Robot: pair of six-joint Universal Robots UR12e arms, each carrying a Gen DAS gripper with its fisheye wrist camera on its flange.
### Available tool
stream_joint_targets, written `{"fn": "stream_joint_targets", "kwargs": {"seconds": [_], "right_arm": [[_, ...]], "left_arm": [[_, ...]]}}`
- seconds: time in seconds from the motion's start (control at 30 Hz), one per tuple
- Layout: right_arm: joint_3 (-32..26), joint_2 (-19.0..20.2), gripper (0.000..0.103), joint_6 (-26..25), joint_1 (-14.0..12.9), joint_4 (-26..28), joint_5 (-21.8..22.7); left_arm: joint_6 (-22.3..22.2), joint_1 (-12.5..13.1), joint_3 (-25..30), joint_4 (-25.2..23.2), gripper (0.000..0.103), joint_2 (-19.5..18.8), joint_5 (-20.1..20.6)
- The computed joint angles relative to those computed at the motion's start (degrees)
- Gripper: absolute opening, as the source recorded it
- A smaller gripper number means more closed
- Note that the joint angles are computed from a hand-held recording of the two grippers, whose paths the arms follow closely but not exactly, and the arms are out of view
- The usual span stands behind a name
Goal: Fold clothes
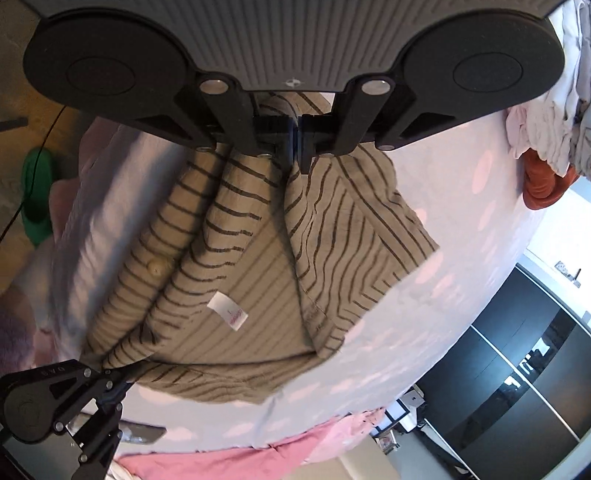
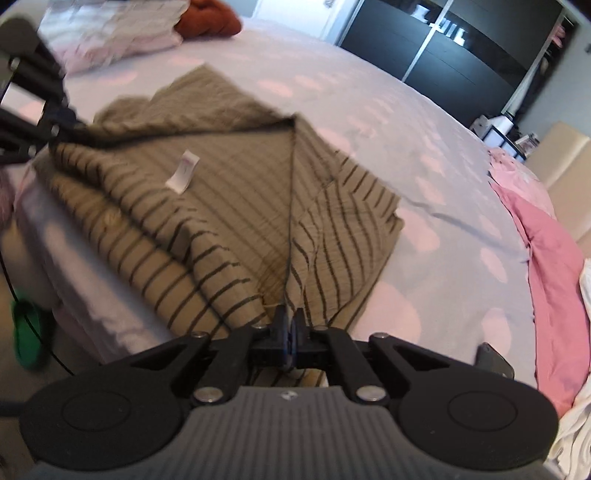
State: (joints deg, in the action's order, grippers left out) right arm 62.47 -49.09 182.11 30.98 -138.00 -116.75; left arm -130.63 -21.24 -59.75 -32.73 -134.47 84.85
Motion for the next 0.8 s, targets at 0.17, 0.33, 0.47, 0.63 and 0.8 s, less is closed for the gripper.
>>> {"fn": "stream_joint_targets", "kwargs": {"seconds": [0.17, 0.33, 0.47, 0.63, 0.8], "right_arm": [[0.94, -0.62, 0.007, -0.94, 0.12, -1.68, -0.02], [3.71, -2.52, 0.042, 4.02, -0.11, -9.02, -0.22], [3.92, -2.83, 0.049, 10.26, -1.08, -9.82, 0.73], [3.50, -2.21, 0.061, 14.74, -2.45, -12.47, 2.58], [2.88, -2.10, 0.064, 22.30, -4.71, -9.01, 7.68]], "left_arm": [[-4.66, 0.68, -0.09, -0.78, 0.013, 0.72, -2.34], [-16.88, 2.24, 0.06, 1.63, 0.042, 1.68, -7.63], [-26.45, 3.20, 3.33, 0.61, 0.048, 0.19, -9.82], [-39.72, 4.63, 10.64, -6.19, 0.054, -3.87, -13.27], [-53.91, 6.39, 15.05, -9.89, 0.057, -7.18, -18.06]]}}
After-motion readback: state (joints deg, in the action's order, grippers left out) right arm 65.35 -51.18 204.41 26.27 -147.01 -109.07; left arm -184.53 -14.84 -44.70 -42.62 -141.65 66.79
